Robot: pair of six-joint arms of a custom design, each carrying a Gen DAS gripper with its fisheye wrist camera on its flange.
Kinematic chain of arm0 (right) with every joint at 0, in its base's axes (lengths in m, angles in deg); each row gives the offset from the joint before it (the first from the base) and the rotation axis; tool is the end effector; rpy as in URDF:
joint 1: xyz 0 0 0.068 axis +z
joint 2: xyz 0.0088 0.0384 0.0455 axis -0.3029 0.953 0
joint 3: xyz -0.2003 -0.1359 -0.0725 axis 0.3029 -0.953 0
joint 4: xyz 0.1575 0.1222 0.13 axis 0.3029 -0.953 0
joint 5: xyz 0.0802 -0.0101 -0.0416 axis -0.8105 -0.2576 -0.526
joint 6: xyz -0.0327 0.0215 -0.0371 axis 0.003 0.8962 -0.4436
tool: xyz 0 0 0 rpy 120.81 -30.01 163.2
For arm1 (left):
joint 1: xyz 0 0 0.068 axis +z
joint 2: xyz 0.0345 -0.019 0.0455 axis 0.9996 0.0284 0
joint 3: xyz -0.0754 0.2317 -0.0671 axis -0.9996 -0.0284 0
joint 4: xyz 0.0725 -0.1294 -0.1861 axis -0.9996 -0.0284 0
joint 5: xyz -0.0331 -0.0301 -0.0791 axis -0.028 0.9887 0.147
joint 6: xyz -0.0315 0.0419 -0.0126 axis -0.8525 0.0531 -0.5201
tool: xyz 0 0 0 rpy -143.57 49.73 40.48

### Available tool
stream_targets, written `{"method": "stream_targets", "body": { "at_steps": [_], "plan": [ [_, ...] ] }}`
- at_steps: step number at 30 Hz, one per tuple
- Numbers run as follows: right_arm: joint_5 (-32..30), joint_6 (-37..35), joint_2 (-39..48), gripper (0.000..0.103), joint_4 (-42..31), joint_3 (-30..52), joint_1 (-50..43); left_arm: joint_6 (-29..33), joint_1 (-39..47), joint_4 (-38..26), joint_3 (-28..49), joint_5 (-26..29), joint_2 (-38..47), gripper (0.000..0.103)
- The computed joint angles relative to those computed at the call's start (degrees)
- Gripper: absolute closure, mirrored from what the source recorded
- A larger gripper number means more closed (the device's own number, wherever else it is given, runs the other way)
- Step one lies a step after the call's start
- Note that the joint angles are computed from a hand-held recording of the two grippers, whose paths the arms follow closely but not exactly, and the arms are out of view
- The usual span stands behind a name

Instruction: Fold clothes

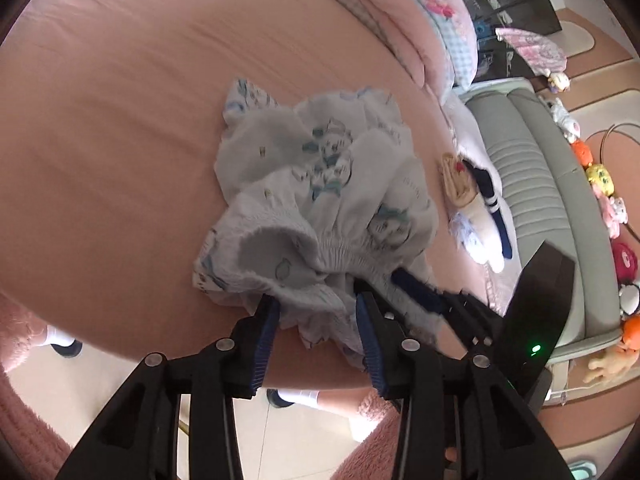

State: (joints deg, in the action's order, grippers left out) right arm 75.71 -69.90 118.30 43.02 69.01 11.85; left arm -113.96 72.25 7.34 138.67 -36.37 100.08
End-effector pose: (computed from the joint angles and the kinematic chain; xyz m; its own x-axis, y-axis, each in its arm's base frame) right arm 0.2953 0.1548 0.1976 -0.7857 -0.4450 -0.4297 -0.3605 0.8939 -0.2664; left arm 0.2641 -0.0901 0.2070 -0.8881 -0.3737 -0.2676 -0.1372 0.7713 -0.6216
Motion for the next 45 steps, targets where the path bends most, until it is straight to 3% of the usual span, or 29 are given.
{"method": "stream_targets", "body": {
  "at_steps": [1,2,8,14,15,18,19,22,24,25,31,34,37,41,42,43,44,45],
  "plan": [
    [-0.30,0.62,-0.24,0.082,0.78,-0.22,-0.39,1.06,-0.87,-0.27,-0.13,-1.85,0.03,0.082],
    [-0.76,1.77,-0.69,0.085,0.81,0.04,-0.98,2.28,-1.81,-0.82,-0.29,-4.32,-0.35,0.091],
    [-0.67,6.00,-6.97,0.086,2.20,0.50,-6.12,6.21,-0.77,-2.81,-2.00,-6.70,-3.35,0.093],
    [4.57,10.88,-15.63,0.086,0.35,-1.64,-11.56,9.60,1.57,-10.24,-1.78,-20.03,-10.71,0.098],
    [4.28,12.18,-17.59,0.086,-0.44,-2.31,-12.68,10.24,4.51,-10.26,-2.40,-17.73,-11.96,0.098],
    [-1.78,14.07,-20.23,0.086,-3.58,-2.61,-17.09,12.78,13.70,-9.24,-4.24,2.04,-11.18,0.097],
    [-2.19,13.87,-20.08,0.086,-3.98,-3.02,-17.50,13.22,13.96,-8.79,-4.51,5.64,-10.44,0.096],
    [-0.96,13.37,-19.28,0.086,-4.93,-4.09,-17.01,14.90,6.48,-9.22,-4.09,2.90,-9.30,0.084],
    [-2.48,13.84,-20.16,0.086,-6.16,-5.02,-16.31,14.45,2.04,-9.12,-3.77,0.25,-8.35,0.068],
    [-4.33,13.20,-21.11,0.085,-6.46,-5.77,-16.08,13.83,1.27,-8.65,-4.34,0.70,-8.33,0.066],
    [-1.83,6.97,-21.46,0.084,-5.96,-10.26,-11.39,13.49,0.19,-6.13,-6.52,3.19,-10.23,0.065],
    [-3.55,3.90,-18.28,0.077,-3.62,-10.51,-11.67,13.32,-5.46,-5.93,-2.96,-3.19,-4.63,0.065],
    [0.21,1.24,-13.31,0.072,-0.02,-9.77,-9.95,11.61,-9.33,-4.77,0.58,-7.82,1.15,0.065],
    [7.35,-4.27,-5.64,0.070,5.48,-8.29,-7.07,11.44,-11.51,-4.24,2.45,-9.07,3.08,0.065],
    [9.38,-5.30,-4.93,0.071,8.03,-8.67,-6.49,11.55,-12.18,-4.34,2.64,-9.69,3.26,0.065],
    [11.40,-5.83,-4.80,0.078,10.27,-8.91,-6.01,11.69,-12.91,-4.19,2.47,-10.69,3.16,0.065],
    [12.18,-5.17,-4.89,0.093,10.61,-7.97,-6.05,11.93,-13.33,-3.83,2.22,-11.36,3.09,0.065],
    [12.92,-4.47,-4.95,0.095,10.91,-6.97,-6.12,12.20,-13.62,-3.42,2.00,-11.81,3.08,0.065]
  ]
}}
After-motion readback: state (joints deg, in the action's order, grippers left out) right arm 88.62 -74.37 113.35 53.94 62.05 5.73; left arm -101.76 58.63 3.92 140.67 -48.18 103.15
